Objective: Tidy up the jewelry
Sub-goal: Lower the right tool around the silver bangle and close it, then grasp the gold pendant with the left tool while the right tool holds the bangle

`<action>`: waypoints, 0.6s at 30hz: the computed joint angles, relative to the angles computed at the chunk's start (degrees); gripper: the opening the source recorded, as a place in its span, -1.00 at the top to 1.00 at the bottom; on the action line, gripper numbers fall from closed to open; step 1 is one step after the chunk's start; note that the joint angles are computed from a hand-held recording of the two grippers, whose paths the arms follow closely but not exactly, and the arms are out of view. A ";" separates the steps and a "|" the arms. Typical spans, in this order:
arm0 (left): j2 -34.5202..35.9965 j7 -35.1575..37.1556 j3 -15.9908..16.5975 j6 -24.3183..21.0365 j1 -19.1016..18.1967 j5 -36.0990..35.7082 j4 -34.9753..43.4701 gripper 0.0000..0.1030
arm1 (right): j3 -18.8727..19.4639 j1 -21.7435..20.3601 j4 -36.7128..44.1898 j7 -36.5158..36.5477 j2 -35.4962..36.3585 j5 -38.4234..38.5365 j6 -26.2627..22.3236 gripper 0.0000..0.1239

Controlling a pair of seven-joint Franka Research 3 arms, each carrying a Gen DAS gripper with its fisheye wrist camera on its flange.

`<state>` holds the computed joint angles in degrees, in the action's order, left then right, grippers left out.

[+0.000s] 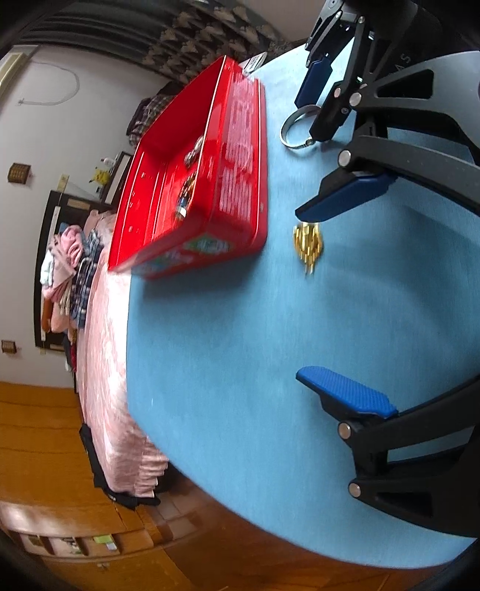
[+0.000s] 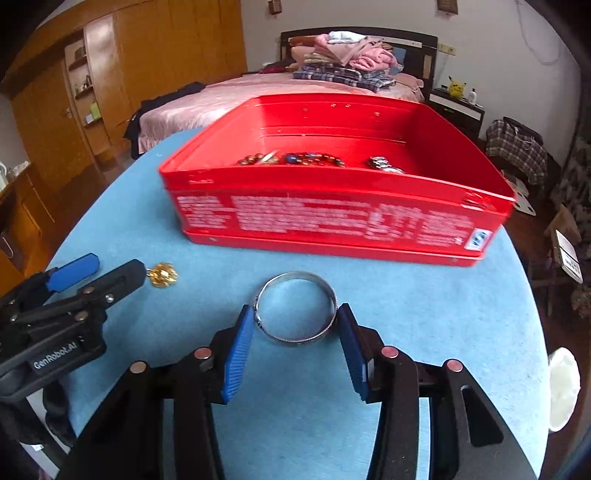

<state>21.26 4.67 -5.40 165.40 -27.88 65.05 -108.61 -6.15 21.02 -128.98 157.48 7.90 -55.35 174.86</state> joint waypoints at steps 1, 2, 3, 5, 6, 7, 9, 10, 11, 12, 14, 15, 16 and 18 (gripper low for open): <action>0.71 1.07 -0.56 -0.22 0.05 -0.99 0.77 -0.45 | -0.22 -0.02 -0.24 0.42 -0.14 -0.37 0.27 0.26; 1.21 2.13 -0.89 -0.63 -0.04 -1.92 1.32 -0.43 | -0.41 -0.21 -0.48 0.67 -0.25 -0.56 0.77 0.26; 1.68 3.32 -1.18 -1.03 -0.11 -2.96 1.81 -0.38 | -0.57 -0.39 -0.68 0.89 -0.30 -0.68 1.35 0.25; 2.75 6.13 -1.84 -1.62 -0.03 -5.83 2.85 -0.26 | -1.23 -0.35 -1.14 2.08 -0.42 -1.86 2.53 0.25; 3.05 6.84 -1.73 -1.85 -0.31 -6.70 3.17 -0.22 | -1.42 -0.36 -1.25 2.39 -0.43 -2.19 2.89 0.25; 3.23 7.37 -1.48 -2.24 -0.71 -7.25 3.46 -0.20 | -1.56 -0.36 -1.36 2.67 -0.46 -2.42 3.25 0.25; 3.59 9.11 -1.38 -2.47 -1.04 -8.56 3.86 -0.15 | -1.95 -0.30 -1.35 3.07 -0.23 -2.56 4.18 0.25; 3.77 9.83 -1.28 -2.88 -1.32 -9.05 4.12 -0.08 | -2.38 0.02 -1.35 3.71 -0.19 -3.07 4.42 0.25; 3.77 10.07 -1.06 -3.02 -1.65 -9.25 4.10 -0.04 | -2.65 0.11 -1.42 3.98 -0.15 -3.22 4.83 0.25; 3.81 10.35 -0.88 -3.15 -1.90 -9.42 4.16 0.02 | -2.89 0.25 -1.45 4.13 -0.12 -3.27 5.09 0.25; 3.74 10.47 -0.51 -2.75 -2.17 -9.52 3.96 0.23 | -3.38 0.51 -1.57 4.20 -0.15 -3.38 5.38 0.25; 3.61 10.32 -0.33 -2.48 -2.25 -9.54 3.75 0.43 | -3.51 0.63 -1.54 4.16 -0.12 -3.31 5.42 0.25; 3.64 10.40 -0.29 -2.05 -2.20 -9.71 3.67 0.45 | -3.63 0.75 -1.55 4.12 -0.12 -3.26 5.43 0.25; 3.44 10.19 0.04 -1.42 -2.30 -9.64 3.29 0.45 | -3.75 0.90 -1.59 3.82 -0.10 -2.94 5.45 0.25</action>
<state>24.70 14.86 -5.36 163.98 -30.18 55.42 -105.32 -9.90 21.92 -130.57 161.31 7.80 -58.29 180.31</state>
